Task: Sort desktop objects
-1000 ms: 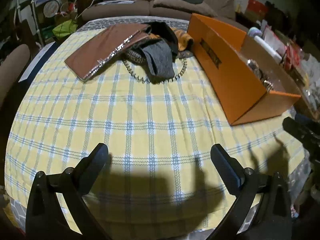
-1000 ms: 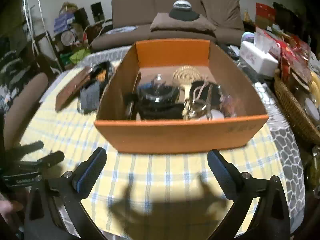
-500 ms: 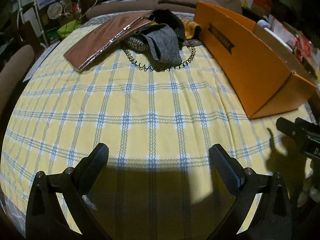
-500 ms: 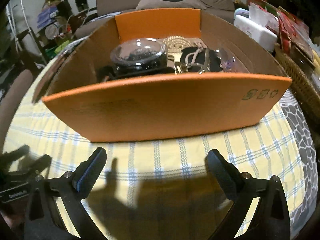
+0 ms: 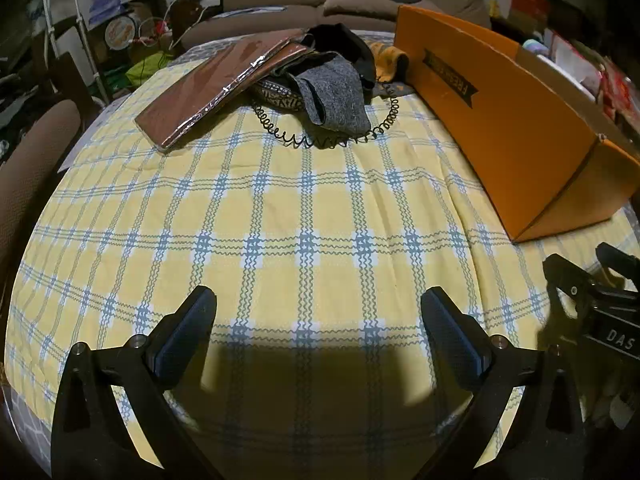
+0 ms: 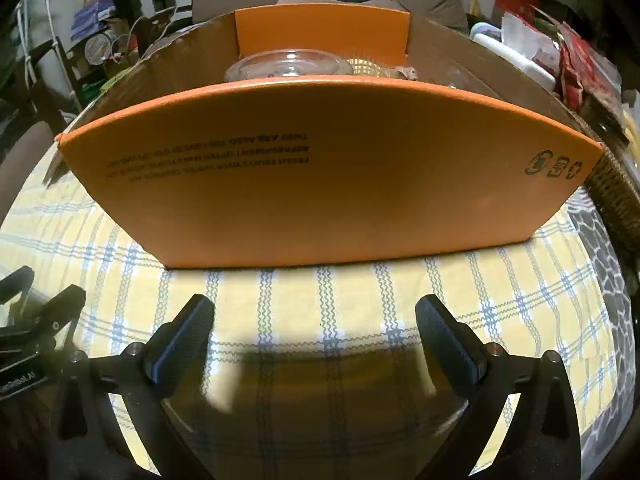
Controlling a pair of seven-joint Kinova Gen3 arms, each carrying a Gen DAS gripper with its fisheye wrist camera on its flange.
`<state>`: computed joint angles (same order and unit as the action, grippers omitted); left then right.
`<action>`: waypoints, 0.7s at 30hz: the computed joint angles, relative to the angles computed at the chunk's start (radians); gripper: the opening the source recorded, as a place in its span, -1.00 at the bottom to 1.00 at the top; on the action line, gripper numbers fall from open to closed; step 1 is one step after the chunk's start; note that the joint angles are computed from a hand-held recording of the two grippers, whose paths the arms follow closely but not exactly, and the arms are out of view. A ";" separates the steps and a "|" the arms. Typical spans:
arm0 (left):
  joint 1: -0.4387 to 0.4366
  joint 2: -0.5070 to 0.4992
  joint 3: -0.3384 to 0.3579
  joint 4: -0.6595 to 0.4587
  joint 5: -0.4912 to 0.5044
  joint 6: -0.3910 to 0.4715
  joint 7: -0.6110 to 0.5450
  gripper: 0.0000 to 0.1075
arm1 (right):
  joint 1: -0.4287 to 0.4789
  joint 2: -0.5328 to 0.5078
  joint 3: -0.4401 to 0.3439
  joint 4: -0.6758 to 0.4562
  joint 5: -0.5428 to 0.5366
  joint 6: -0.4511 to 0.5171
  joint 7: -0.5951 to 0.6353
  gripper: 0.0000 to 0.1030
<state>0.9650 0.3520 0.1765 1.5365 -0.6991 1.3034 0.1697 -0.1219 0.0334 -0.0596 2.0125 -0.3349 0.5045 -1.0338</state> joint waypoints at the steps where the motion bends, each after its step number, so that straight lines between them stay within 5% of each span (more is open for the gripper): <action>1: -0.001 -0.002 0.000 0.002 0.000 -0.003 0.000 0.92 | -0.001 0.000 0.000 0.002 0.002 -0.006 -0.002 1.00; 21: 0.000 0.004 -0.002 -0.003 -0.002 -0.001 0.000 0.92 | -0.003 0.003 -0.002 0.001 0.008 -0.011 -0.012 1.00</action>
<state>0.9645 0.3558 0.1748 1.5337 -0.7011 1.3022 0.1695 -0.1254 0.0360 -0.0617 2.0132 -0.3267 0.4934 -1.0459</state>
